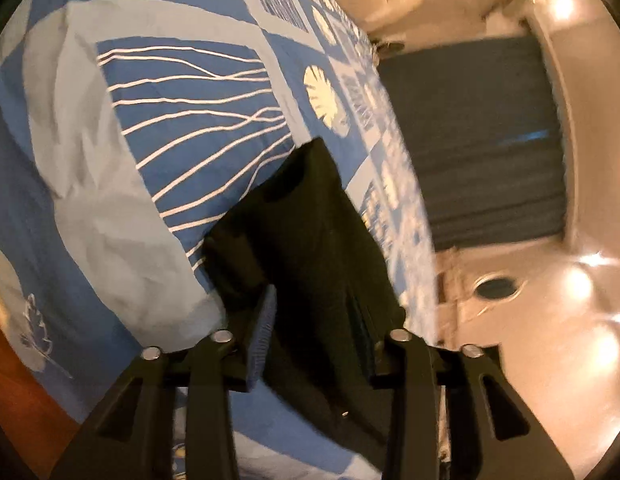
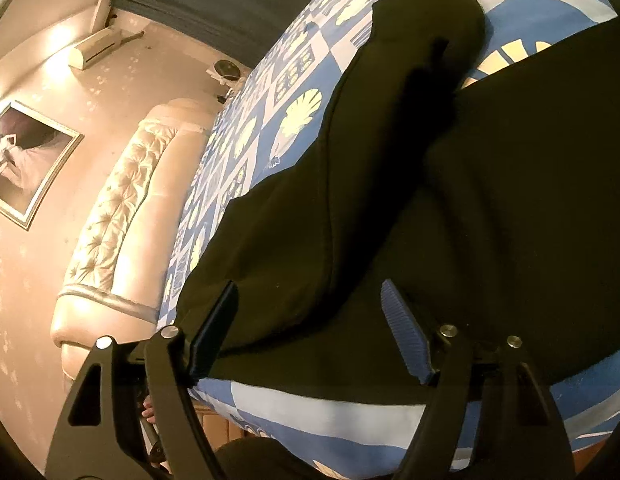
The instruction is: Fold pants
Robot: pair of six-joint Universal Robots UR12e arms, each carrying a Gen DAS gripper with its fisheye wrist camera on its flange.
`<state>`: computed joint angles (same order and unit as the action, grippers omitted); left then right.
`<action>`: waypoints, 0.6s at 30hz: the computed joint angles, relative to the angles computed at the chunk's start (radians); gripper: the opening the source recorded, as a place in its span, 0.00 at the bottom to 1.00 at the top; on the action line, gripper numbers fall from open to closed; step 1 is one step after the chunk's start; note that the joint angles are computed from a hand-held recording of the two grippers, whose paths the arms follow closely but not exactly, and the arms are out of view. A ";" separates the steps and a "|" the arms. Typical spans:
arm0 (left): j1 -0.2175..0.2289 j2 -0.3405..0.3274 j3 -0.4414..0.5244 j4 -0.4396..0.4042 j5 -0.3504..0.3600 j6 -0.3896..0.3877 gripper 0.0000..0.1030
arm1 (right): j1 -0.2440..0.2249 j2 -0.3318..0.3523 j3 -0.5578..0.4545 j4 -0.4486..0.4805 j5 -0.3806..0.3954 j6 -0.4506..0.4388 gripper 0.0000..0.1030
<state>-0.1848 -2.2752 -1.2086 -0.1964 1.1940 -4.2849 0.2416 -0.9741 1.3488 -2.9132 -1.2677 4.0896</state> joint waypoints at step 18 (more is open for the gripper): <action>-0.012 -0.029 0.137 -0.315 0.091 0.150 0.13 | 0.002 0.012 -0.016 0.009 -0.031 0.056 0.77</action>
